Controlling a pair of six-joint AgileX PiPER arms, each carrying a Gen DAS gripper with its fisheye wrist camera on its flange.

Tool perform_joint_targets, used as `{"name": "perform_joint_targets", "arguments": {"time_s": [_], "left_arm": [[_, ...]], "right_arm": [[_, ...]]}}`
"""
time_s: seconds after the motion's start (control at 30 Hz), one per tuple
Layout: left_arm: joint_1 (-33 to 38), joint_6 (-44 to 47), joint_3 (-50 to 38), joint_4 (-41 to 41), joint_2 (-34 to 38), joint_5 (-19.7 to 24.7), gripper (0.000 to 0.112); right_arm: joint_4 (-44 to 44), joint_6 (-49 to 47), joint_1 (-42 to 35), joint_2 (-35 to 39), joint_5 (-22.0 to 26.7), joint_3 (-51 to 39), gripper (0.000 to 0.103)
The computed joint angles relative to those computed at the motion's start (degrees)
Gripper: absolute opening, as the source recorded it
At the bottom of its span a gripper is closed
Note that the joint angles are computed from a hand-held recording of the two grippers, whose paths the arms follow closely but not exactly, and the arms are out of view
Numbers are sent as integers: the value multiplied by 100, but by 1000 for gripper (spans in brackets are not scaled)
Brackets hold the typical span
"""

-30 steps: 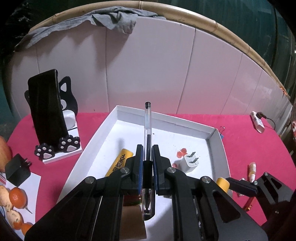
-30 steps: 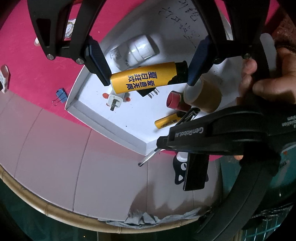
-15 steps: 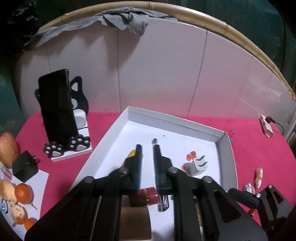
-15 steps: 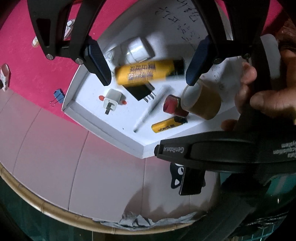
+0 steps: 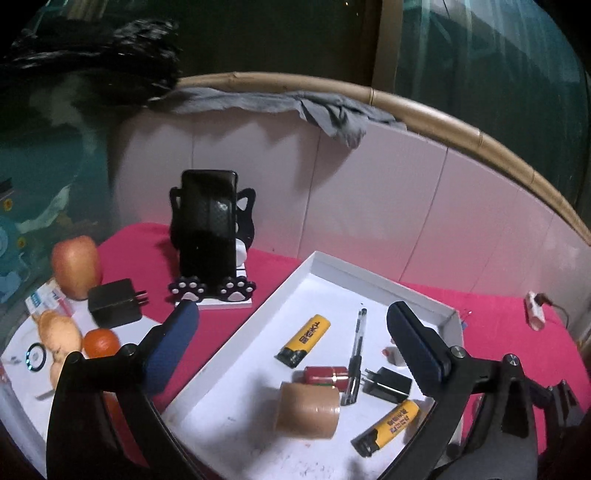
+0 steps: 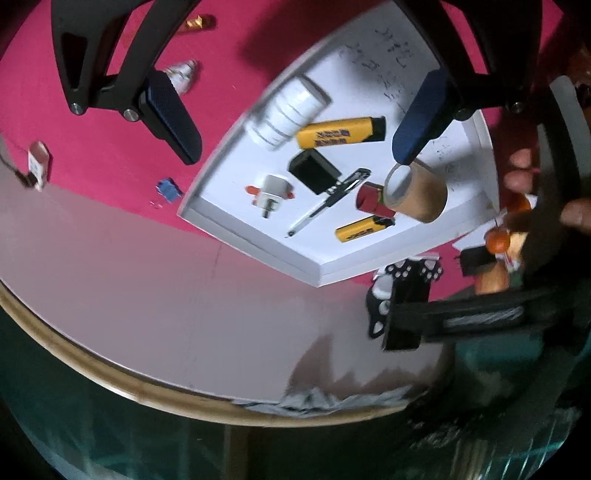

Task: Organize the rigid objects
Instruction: 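Open the left gripper to drop the pen while the right gripper releases the tube, then withdraw both grippers from the tray and move the left gripper toward the red bar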

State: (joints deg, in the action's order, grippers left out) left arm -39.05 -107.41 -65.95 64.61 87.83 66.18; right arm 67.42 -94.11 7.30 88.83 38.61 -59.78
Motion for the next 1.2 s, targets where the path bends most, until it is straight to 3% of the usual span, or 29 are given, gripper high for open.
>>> {"name": "perform_joint_targets", "arguments": {"time_s": [0.3, 0.43, 0.6, 0.8, 0.93, 1.07, 1.2], "left_arm": [[-456, 16, -263, 154, 123, -95, 102], [-571, 260, -547, 95, 376, -328, 102], [-647, 756, -968, -160, 835, -1006, 102], [-594, 2495, -2021, -1490, 1760, -2107, 102], [-482, 4323, -2995, -3149, 2487, -2543, 102], [-461, 5438, -4068, -4038, 3275, -2107, 102], [-336, 5669, -4363, -4461, 3554, -2033, 102]], "right_arm": [[301, 177, -1356, 75, 573, -284, 103], [147, 443, -1899, 380, 584, -594, 103], [-325, 1019, -2461, 964, 421, -1086, 103], [-958, 1719, -2865, 1566, 222, -1528, 103], [-1374, 2302, -3003, 1908, 465, -1866, 103], [-1666, 2718, -3083, 2151, 849, -2181, 103], [-1960, 3038, -3069, 2309, 1008, -2360, 103]]}}
